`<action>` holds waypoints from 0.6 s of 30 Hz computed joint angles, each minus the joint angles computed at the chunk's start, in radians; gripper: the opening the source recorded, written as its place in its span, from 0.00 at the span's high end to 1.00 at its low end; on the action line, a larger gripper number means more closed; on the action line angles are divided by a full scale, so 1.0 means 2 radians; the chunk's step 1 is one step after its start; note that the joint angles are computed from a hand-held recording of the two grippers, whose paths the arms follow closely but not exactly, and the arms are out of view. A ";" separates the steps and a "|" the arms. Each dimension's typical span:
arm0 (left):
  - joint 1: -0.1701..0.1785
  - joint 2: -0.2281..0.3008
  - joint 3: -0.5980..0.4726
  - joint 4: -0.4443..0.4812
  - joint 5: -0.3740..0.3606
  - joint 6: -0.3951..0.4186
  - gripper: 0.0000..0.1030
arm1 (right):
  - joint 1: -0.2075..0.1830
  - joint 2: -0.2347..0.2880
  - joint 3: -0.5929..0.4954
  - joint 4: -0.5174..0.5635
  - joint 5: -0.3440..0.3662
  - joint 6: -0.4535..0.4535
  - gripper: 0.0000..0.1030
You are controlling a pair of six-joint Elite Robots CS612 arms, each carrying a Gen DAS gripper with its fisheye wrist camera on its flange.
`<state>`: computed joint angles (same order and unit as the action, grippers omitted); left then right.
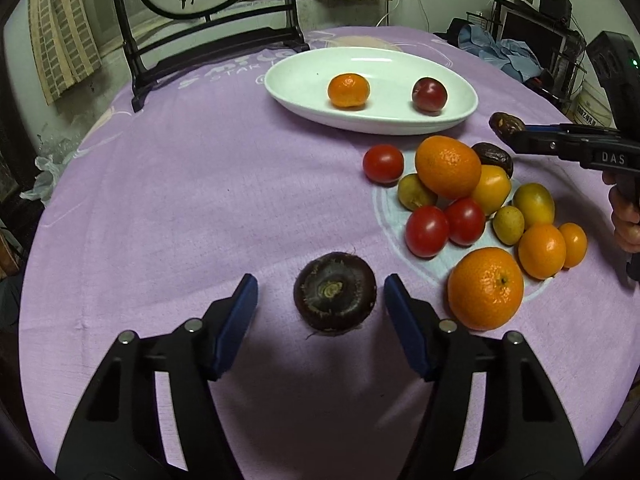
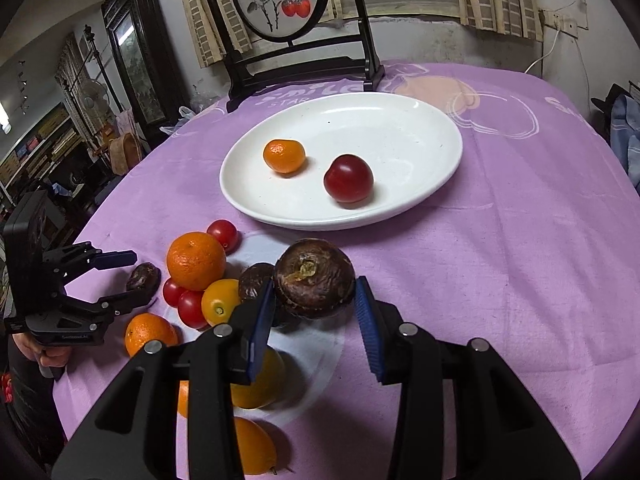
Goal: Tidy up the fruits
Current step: 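Grasp a passion fruit with the right tool while the left tool grasps another, then place both passion fruits onto the white plate and open both tools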
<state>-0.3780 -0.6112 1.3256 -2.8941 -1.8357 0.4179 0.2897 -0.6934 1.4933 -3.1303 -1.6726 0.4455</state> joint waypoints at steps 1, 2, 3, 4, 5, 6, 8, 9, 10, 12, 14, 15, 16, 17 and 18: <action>0.000 0.000 -0.001 0.004 0.000 0.000 0.35 | 0.000 0.000 0.000 -0.001 0.000 0.000 0.61; -0.001 0.001 -0.002 0.009 0.000 0.001 0.35 | 0.001 0.000 0.000 -0.002 -0.001 0.000 0.61; -0.001 0.001 -0.005 0.019 -0.002 0.004 0.39 | 0.001 0.000 0.001 -0.003 -0.001 0.000 0.61; -0.001 0.001 -0.007 0.030 -0.005 0.009 0.42 | 0.001 -0.001 0.001 -0.005 -0.001 0.000 0.61; -0.001 0.002 -0.008 0.036 -0.009 0.012 0.47 | 0.001 -0.001 0.002 -0.006 -0.001 0.001 0.61; -0.001 0.001 -0.007 0.035 -0.011 0.012 0.50 | 0.001 0.000 0.001 -0.005 -0.001 0.001 0.61; -0.001 0.001 -0.007 0.037 -0.014 0.011 0.51 | 0.001 0.000 0.001 -0.007 -0.002 0.002 0.61; -0.001 0.001 -0.006 0.036 -0.014 0.011 0.51 | 0.002 -0.001 0.002 -0.009 -0.004 0.002 0.61; -0.002 0.000 -0.006 0.035 -0.013 0.010 0.52 | 0.002 -0.001 0.002 -0.009 -0.006 0.002 0.60; -0.002 0.000 -0.004 0.032 -0.012 0.007 0.58 | 0.004 -0.001 0.002 -0.013 -0.011 0.001 0.61; -0.001 0.000 -0.005 0.034 -0.015 0.003 0.58 | 0.008 0.001 -0.002 -0.017 -0.030 -0.007 0.61; -0.001 0.000 -0.006 0.034 -0.014 0.001 0.58 | 0.010 0.002 -0.003 -0.019 -0.041 -0.012 0.61; -0.002 0.000 -0.006 0.033 -0.015 -0.002 0.58 | 0.012 0.003 -0.006 -0.023 -0.053 -0.018 0.61; -0.001 0.000 -0.007 0.031 -0.019 -0.005 0.58 | 0.014 0.005 -0.010 -0.029 -0.067 -0.025 0.61; 0.000 0.000 -0.011 0.028 -0.029 -0.013 0.58 | 0.015 0.007 -0.014 -0.035 -0.075 -0.026 0.61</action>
<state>-0.3787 -0.6105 1.3040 -2.8375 -1.8931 0.3914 0.3189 -0.6793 1.4658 -3.1998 -1.8217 0.3929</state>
